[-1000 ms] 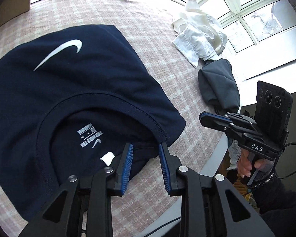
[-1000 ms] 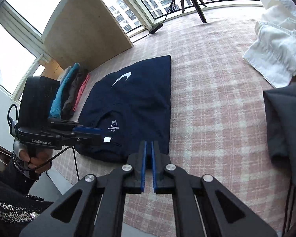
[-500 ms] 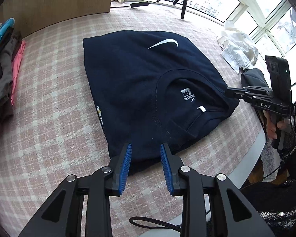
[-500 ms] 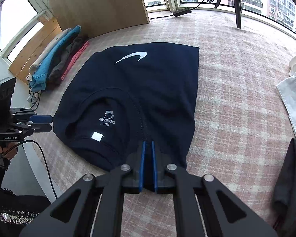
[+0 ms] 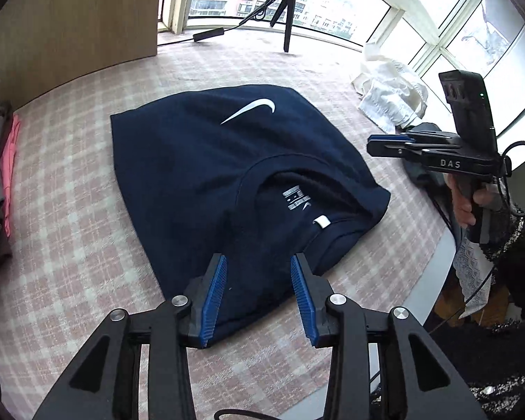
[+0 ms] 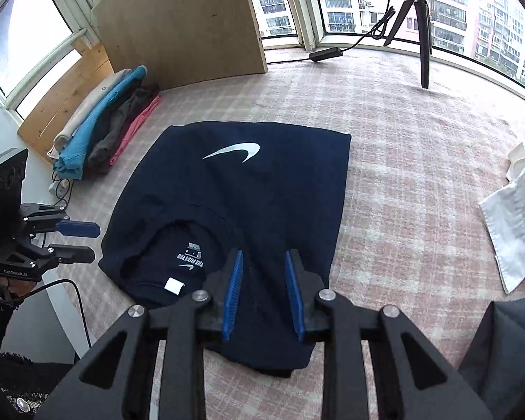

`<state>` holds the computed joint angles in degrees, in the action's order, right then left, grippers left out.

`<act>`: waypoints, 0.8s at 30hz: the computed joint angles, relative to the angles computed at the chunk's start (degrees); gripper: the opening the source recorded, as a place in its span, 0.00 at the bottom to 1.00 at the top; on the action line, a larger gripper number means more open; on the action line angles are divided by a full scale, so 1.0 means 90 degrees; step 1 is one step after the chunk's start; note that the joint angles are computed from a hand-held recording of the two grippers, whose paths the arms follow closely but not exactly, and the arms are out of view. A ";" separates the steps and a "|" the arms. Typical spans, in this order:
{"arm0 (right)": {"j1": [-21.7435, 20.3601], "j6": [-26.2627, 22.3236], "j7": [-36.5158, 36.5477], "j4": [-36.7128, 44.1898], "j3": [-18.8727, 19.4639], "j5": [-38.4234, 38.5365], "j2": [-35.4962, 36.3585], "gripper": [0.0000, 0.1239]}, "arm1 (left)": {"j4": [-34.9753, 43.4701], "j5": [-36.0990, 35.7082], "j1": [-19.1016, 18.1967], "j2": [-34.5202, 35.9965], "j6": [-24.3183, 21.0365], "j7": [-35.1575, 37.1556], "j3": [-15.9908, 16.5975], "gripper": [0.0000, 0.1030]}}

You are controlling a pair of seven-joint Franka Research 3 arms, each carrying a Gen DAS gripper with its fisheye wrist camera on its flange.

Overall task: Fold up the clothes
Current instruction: 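Smooth the folded sweatshirt flat with both open tools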

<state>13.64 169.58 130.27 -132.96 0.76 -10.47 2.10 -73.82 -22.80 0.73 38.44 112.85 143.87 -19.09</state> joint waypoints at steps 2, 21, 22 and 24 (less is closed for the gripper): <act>0.0017 -0.0076 -0.0189 0.0413 0.0004 0.0240 0.0394 0.20 | 0.0037 0.0086 -0.0146 0.0110 0.0035 0.0110 -0.0054 0.35; 0.0202 -0.0560 -0.1941 0.0701 0.0163 0.2176 0.0642 0.31 | -0.0539 0.1070 -0.0229 -0.0335 0.0145 0.1719 0.0104 0.43; 0.0241 -0.0583 -0.1854 0.0660 0.0127 0.2133 0.0621 0.31 | -0.0669 0.1093 -0.0248 -0.0395 0.0239 0.1812 0.0101 0.43; 0.0285 -0.0599 -0.1685 0.0585 0.0075 0.2057 0.0596 0.31 | -0.0937 0.1197 -0.0311 -0.0487 0.0494 0.1988 0.0118 0.43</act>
